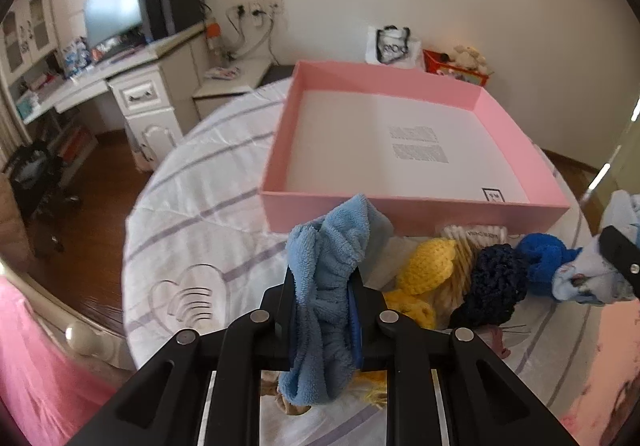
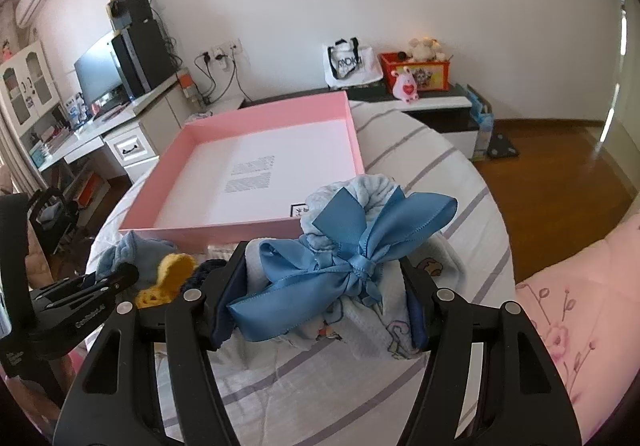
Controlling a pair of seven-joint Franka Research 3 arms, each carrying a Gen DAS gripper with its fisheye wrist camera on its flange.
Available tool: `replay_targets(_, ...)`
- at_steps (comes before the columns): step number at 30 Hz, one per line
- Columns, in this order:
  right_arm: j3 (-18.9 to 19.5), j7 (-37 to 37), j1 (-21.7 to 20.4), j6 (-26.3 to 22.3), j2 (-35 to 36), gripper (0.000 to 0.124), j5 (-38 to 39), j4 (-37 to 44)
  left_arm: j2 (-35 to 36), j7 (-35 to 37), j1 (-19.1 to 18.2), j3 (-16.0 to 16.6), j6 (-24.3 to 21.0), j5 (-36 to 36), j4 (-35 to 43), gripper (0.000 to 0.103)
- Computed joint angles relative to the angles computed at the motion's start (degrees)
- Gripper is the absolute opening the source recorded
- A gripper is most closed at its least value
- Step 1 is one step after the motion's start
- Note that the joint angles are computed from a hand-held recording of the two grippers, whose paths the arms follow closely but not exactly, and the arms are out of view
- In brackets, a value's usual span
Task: Organize soft objects
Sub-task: 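Grasp the blue-bow cloth bundle with the right tool while the left tool grasps the light blue fleece hat, then lift and carry the bundle and hat over the pink box with both tools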
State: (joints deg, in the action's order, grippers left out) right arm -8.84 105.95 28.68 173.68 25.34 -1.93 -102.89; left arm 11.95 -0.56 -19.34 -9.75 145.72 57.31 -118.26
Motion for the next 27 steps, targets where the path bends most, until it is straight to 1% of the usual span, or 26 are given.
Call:
replay_targets(2, -0.16, -0.14, 0.35, 1.23, -0.93, 0.062, -0.24, -1.37, -0.95, -1.16, -0.47, -0.13, -0.58, 0.76, -0.63, 0.016)
replay_targets(4, -1.50, 0.38, 1.82, 2.32, -1.93, 0.062, -1.01, -2.82, -1.96, -1.92, -0.52, -0.45, -0.62, 0.99, -1.42, 0.016)
replay_targets(6, -2.72, 0.90, 3.25, 3.06, -2.78, 0.062, -1.78, -4.02, -2.99, -2.63, -0.66, -0.86, -1.59, 1.34, -1.94, 0.016)
replay_targets(9, -2.12, 0.18, 3.28, 4.24, -4.26, 0.062, -1.72, -5.87, -4.95, -4.23, -0.74, -1.63, -2.22, 2.56, -3.13, 0.016)
replay_targets(10, -2.57, 0.21, 3.88, 4.92, -4.93, 0.062, -1.96, -6.72, -5.84, -4.83, -0.82, -1.96, -2.69, 3.06, -3.67, 0.016)
replay_targets(14, -6.57, 1.52, 8.12, 7.81, -7.41, 0.062, -3.35, -10.00, -9.17, -7.96, -1.48, -3.81, -6.02, 5.95, -5.37, 0.017)
replay_targets(15, -6.82, 1.23, 8.40, 8.45, -7.86, 0.062, -3.22, -10.58, -9.76, -8.44, -1.41, -4.18, -6.16, 6.32, -5.79, 0.017)
replay_targets(17, -10.82, 1.77, 12.47, 10.19, -9.06, 0.062, -3.73, -12.30, -11.52, -9.78, -1.53, -5.13, -6.98, 7.54, -6.84, 0.017)
replay_targets(19, -16.31, 2.05, 18.08, 12.16, -10.26, 0.062, -3.78, -14.14, -13.39, -11.26, -1.81, -6.29, -8.88, 8.92, -7.76, 0.017)
replay_targets(20, -18.37, 1.81, 20.21, 12.92, -10.71, 0.062, -3.42, -14.85, -14.28, -11.95, -1.94, -6.86, -9.69, 9.45, -8.17, 0.017)
replay_targets(21, -21.70, 1.63, 23.64, 14.02, -11.26, 0.063, -3.03, -15.80, -14.97, -12.57, -1.95, -7.29, -10.07, 9.85, -8.66, 0.017)
replay_targets(22, -24.19, 1.19, 26.26, 14.78, -11.54, 0.063, -2.37, -16.40, -15.77, -13.24, -2.08, -7.86, -10.82, 10.42, -9.00, 0.017)
replay_targets(24, -29.79, -0.09, 32.23, 16.14, -11.97, 0.063, -0.54, -17.51, -17.46, -14.78, -2.57, -9.25, -13.25, 11.64, -9.85, 0.017)
replay_targets(26, -36.25, -2.21, 39.45, 17.81, -12.40, 0.063, 2.25, -18.82, -19.04, -16.53, -3.20, -10.77, -16.56, 12.98, -10.36, 0.017)
replay_targets(27, -37.67, -3.11, 41.10, 18.39, -12.51, 0.063, 3.33, -19.14, -19.47, -17.06, -3.40, -11.23, -17.42, 13.26, -10.58, 0.017)
